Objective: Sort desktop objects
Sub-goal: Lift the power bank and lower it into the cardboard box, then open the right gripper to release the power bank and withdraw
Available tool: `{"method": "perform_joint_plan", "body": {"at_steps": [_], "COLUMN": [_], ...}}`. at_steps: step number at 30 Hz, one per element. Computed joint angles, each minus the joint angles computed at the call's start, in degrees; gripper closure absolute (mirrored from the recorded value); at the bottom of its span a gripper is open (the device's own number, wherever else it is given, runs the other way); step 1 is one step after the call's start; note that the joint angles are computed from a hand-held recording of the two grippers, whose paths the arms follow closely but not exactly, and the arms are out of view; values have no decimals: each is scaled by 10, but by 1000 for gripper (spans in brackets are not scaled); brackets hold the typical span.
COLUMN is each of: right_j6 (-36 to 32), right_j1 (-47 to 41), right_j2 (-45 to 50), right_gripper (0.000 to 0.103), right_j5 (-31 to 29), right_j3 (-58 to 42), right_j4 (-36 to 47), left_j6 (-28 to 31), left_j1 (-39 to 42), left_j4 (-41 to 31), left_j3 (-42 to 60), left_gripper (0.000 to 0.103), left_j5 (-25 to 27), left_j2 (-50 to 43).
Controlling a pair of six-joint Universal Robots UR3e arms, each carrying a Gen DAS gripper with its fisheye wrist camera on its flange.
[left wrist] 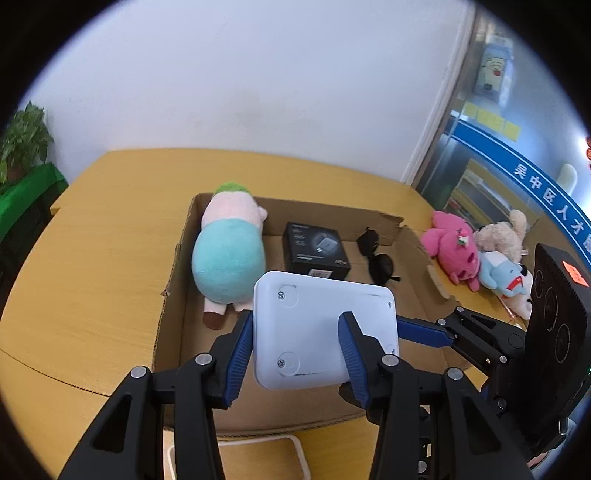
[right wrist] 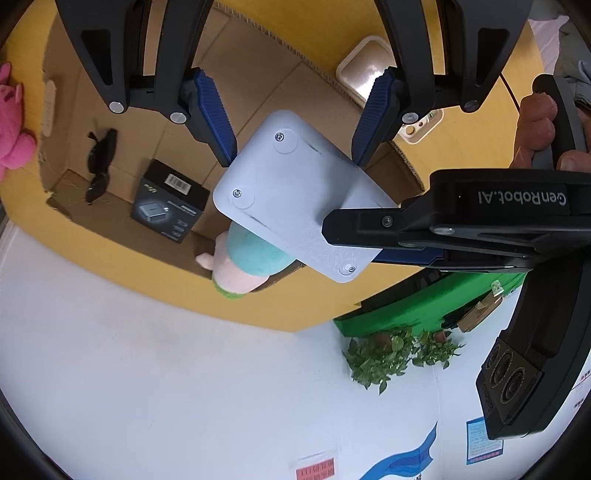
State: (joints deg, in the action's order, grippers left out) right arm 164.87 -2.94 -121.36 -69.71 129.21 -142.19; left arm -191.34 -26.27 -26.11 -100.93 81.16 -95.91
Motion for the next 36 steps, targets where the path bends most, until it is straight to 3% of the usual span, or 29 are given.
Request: {"method": "perform_joint_plan", "body": {"at_steps": [4, 9, 18, 29, 33, 36], "right_j6": [12, 17, 62, 83, 94, 100], "right_j1": [12, 22, 35, 37, 34, 29], "right_j2": [115, 229, 349, 389, 362, 301], "right_gripper": [39, 40, 40, 40, 39, 32], "right_j5": [12, 24, 19, 33, 24, 8], "right_j3": [-30, -76, -111, -134, -108, -59], "right_j4": [-38, -30, -17, 2, -13, -35], "left_j6": [14, 23, 42, 32, 38, 31], "left_j1": [23, 44, 35, 3, 3, 3], "left_j4": [-2, -33, -122, -212, -203, -170], "left_j3": [8, 18, 55, 136, 130, 105], "left_gripper": [58, 58, 58, 58, 56, 56], "left_j5": [-3, -7, 22, 110, 111, 117], "left_j2": [-33, -67, -114, -155, -148, -125]}}
